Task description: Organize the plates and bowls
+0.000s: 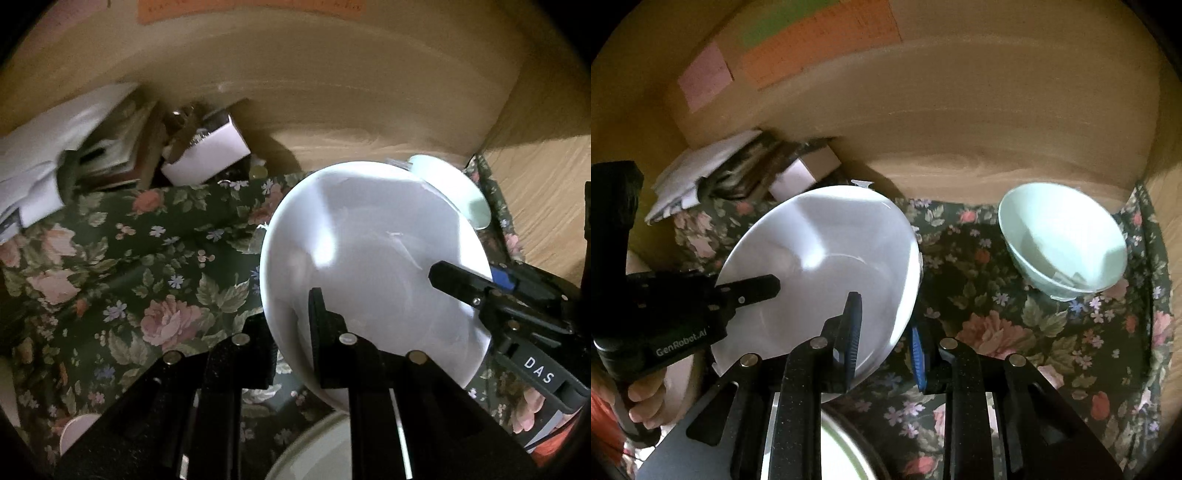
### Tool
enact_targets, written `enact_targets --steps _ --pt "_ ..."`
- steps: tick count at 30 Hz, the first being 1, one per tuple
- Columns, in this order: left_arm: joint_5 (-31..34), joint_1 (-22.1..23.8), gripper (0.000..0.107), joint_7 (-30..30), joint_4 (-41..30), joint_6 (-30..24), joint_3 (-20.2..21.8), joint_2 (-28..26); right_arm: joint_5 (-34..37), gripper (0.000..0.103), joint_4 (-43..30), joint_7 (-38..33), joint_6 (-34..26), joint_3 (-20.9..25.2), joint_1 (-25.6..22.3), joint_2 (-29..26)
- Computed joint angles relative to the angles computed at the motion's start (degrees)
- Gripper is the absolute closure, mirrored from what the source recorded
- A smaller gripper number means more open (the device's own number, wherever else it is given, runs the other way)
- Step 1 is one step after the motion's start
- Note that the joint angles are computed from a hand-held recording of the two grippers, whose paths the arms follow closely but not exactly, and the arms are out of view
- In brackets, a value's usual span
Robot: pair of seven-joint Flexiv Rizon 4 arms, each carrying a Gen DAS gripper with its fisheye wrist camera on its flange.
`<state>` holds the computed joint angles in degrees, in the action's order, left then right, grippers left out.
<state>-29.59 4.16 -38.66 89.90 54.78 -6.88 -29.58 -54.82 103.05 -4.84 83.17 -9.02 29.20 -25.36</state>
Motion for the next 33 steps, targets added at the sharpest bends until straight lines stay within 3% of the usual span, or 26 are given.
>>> enact_targets --steps 6,13,20,33 --pt "-3.6 1.4 0.092 3.2 4.8 2.3 -0.6 3.9 -5.5 0.081 0.6 4.1 -0.1 -1.0 1.0 1.8" --pt "-7.4 1.5 0.092 5.8 10.1 6.3 -0.2 7.9 -12.1 0.081 -0.1 9.4 -0.2 1.1 -0.2 2.3" --pt "-10.8 2.3 0.092 7.5 12.9 6.5 1.1 10.4 -17.6 0.081 -1.2 13.0 -0.6 3.4 -0.9 2.3" --pt "-16.6 4.2 0.092 10.9 18.1 6.8 4.1 14.5 -20.4 0.081 -4.3 13.9 0.1 5.5 0.5 0.2"
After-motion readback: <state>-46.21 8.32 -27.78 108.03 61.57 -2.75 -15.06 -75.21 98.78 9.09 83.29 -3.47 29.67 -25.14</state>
